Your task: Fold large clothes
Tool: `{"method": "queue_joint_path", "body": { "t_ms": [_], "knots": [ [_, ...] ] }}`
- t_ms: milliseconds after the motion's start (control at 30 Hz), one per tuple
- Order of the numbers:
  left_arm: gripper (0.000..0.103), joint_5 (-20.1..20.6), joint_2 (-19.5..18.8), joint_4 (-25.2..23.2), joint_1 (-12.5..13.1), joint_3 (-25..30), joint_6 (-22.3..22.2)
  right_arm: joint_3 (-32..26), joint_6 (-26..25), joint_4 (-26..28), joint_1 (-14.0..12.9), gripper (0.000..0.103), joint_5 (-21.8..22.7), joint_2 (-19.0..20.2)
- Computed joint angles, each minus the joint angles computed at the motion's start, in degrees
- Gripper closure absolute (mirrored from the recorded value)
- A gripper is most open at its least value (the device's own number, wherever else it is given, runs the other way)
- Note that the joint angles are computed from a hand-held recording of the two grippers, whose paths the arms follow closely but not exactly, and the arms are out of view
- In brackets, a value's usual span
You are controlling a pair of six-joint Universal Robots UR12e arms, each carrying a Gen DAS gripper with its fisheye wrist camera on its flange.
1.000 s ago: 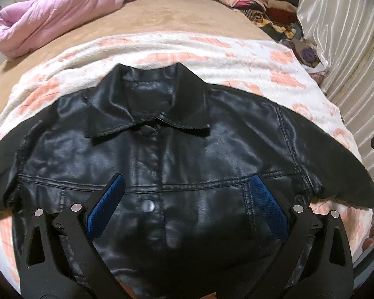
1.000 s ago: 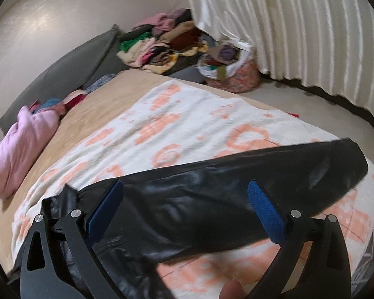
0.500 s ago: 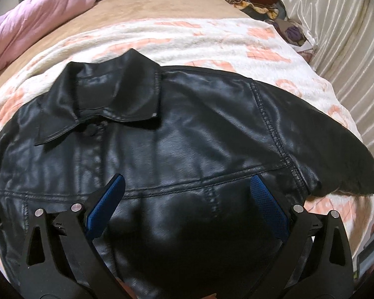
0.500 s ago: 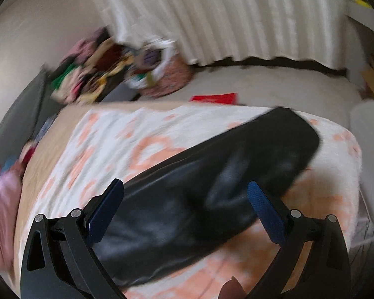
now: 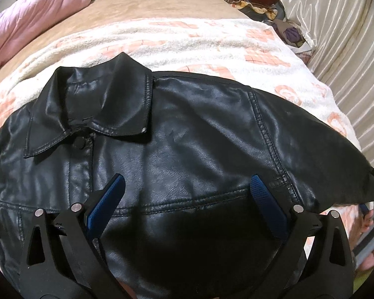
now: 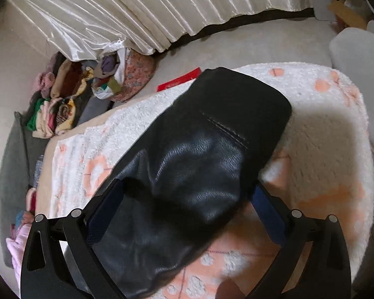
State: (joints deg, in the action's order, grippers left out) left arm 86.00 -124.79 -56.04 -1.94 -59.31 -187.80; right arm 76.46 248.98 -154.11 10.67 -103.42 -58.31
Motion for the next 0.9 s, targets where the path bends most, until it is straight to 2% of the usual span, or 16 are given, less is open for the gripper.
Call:
{"method": "queue_joint_path", "body": {
  "t_ms": [67, 167, 200, 333, 467, 567, 833, 900],
  "knots": [
    [0.009, -0.3, 0.4, 0.1, 0.3, -0.4, 0.1, 0.0, -1.2, -1.4, -0.1, 0.056, 0.1, 0.2],
    [0.009, -0.6, 1.3, 1.7, 0.8, -1.6, -0.6, 0.9, -3.5, -9.1, -0.2, 0.083, 1.4, 0.6],
    [0.009, -0.9, 1.5, 1.7, 1.0, -1.8, -0.9, 0.8, -4.1, -11.2, -0.2, 0.088, 1.7, 0.9],
    [0.009, -1.8, 2.3, 1.5, 1.9, -2.4, -1.6, 0.0, -8.7, -21.2, 0.1, 0.092, 3.9, 2.0],
    [0.009, -2.5, 3.3, 2.3, 2.9, -3.3, -1.8, -4.7, -18.2, -25.5, 1.0, 0.093, 8.1, 3.7],
    [0.009, -5.1, 4.4, 2.3, 4.1, -4.0, -2.6, -8.7, -26.1, -25.1, 2.2, 0.093, 9.5, 4.8],
    [0.009, -4.1, 6.6, 4.0, 6.0, -5.2, -3.1, -17.8, -35.2, -19.3, 4.4, 0.096, 17.1, 7.5],
    [0.009, -5.3, 7.0, 4.3, 6.7, -5.3, -3.7, -19.5, -36.9, -18.6, 5.2, 0.096, 18.5, 8.0]
  ]
}}
